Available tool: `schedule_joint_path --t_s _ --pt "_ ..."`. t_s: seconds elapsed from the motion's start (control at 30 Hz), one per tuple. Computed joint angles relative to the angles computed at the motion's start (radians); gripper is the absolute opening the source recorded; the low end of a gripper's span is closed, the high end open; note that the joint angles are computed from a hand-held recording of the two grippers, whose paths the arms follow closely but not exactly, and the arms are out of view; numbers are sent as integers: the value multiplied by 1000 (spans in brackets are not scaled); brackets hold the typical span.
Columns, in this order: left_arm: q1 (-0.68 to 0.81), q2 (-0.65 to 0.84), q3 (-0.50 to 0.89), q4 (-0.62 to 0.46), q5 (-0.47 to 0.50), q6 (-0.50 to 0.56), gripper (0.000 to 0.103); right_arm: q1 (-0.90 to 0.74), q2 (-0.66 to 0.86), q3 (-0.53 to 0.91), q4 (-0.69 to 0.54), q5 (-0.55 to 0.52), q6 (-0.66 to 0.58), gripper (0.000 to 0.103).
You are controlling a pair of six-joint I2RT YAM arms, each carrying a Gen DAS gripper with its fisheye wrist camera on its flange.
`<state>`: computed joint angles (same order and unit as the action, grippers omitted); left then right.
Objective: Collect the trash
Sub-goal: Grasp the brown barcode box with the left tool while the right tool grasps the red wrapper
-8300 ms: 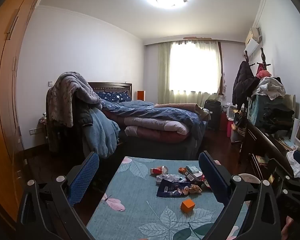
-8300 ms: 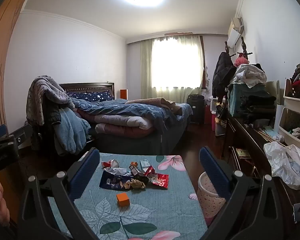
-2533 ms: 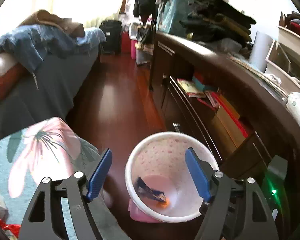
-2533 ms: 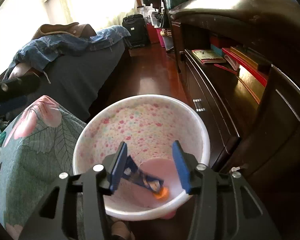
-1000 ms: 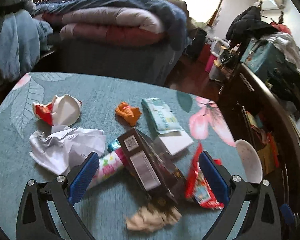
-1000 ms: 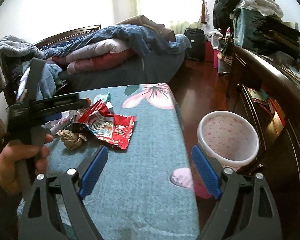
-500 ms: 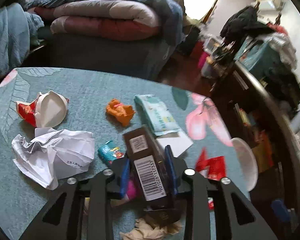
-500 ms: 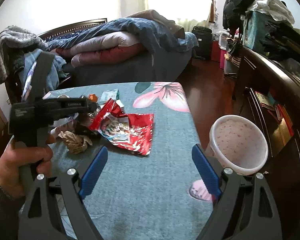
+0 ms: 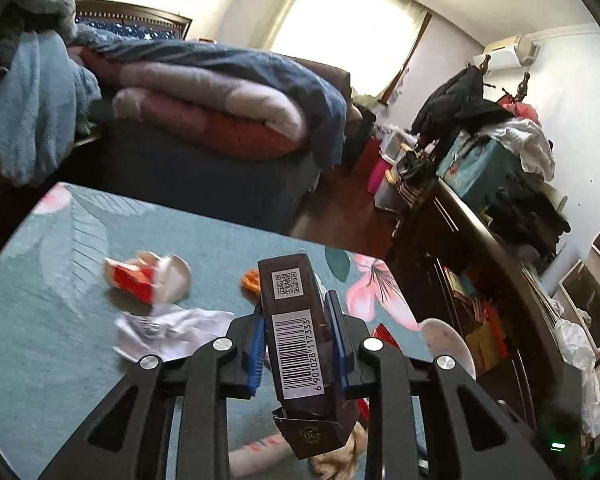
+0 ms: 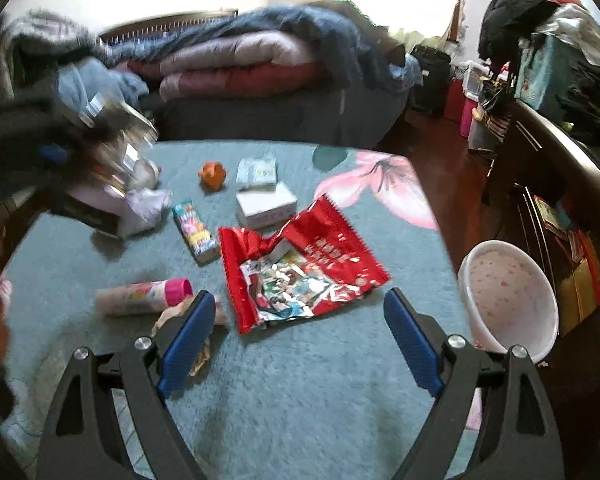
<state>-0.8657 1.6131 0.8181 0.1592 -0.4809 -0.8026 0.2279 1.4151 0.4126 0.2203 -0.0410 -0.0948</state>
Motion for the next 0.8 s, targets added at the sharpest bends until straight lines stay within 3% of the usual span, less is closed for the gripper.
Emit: schedule_joint_path --t_s 0.17,0.33,0.37,0.4,0.57,0.8 --pt "3 -49 -40 1 12 17 27 54 155 72 43 58 4 83" --pt "7 -50 -56 17 27 20 27 24 255 162 -17 8 17 39" --pt "9 -49 -58 19 32 18 27 10 251 162 -22 -21 21 19" --pt "10 -49 -60 22 38 17 27 1 245 164 -35 -27 23 12" --pt "-14 -56 -52 3 29 18 27 -78 106 82 -27 -125 34 8" --pt "-100 -52 9 -52 -45 34 27 -247 -132 -8 -172 -364 10 8"
